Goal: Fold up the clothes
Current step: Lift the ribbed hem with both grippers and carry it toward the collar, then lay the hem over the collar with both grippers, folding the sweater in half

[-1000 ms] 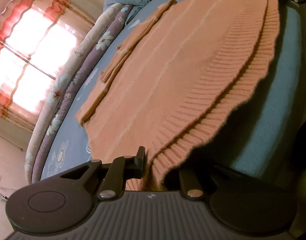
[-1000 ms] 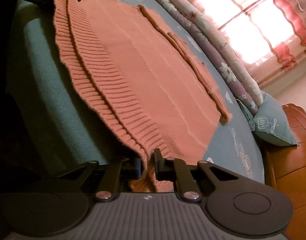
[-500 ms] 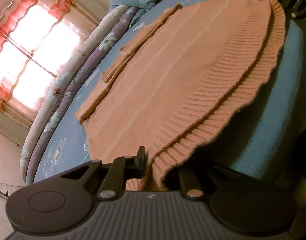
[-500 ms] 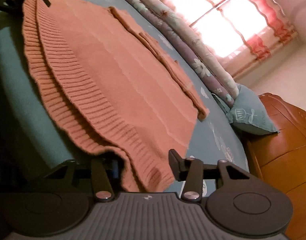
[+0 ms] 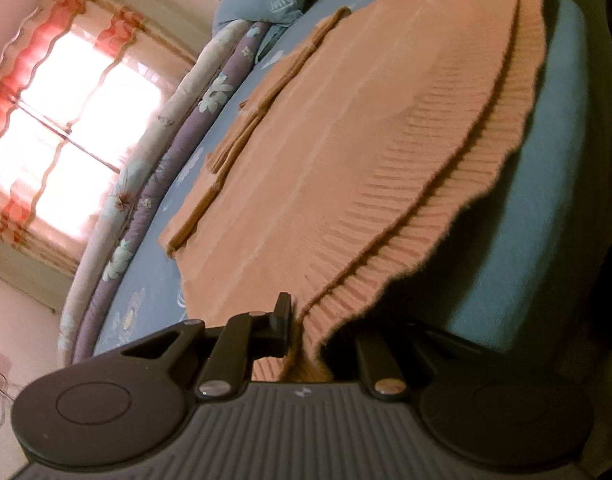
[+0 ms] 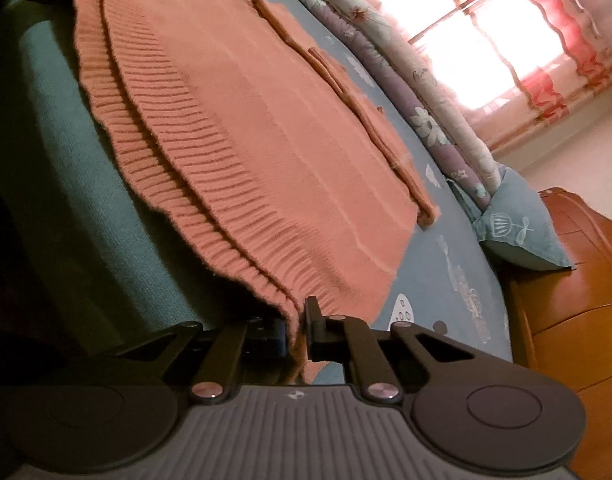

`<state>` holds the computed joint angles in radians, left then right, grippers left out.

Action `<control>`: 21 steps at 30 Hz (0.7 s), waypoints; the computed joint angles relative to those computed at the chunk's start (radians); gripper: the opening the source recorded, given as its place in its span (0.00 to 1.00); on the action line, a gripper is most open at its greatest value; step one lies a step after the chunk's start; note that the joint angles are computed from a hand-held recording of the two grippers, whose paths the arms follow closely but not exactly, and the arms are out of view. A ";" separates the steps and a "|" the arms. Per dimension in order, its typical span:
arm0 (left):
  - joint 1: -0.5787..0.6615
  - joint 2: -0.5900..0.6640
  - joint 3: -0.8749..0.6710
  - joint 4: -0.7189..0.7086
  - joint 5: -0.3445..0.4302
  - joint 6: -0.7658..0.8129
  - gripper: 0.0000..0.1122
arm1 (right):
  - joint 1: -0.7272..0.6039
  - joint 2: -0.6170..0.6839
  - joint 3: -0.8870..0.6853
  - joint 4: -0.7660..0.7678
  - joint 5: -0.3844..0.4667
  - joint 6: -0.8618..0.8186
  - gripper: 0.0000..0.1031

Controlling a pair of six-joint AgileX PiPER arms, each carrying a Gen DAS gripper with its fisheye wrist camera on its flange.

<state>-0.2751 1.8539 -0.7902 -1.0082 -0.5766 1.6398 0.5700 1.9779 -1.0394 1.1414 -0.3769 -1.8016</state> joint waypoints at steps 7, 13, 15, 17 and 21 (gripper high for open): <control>-0.009 0.003 -0.027 -0.087 0.010 0.109 0.07 | -0.012 0.013 0.002 -0.150 0.008 0.085 0.14; -0.016 -0.011 -0.052 -0.193 0.022 0.226 0.07 | -0.072 -0.026 -0.033 -0.026 0.164 -0.041 0.09; -0.012 -0.015 -0.070 -0.245 0.039 0.275 0.07 | -0.085 -0.039 -0.041 0.027 0.194 -0.104 0.09; -0.010 -0.018 -0.082 -0.278 0.048 0.310 0.06 | -0.089 -0.049 -0.043 0.023 0.204 -0.118 0.09; -0.004 -0.025 -0.103 -0.347 0.066 0.399 0.06 | -0.104 -0.067 -0.066 0.118 0.244 -0.208 0.09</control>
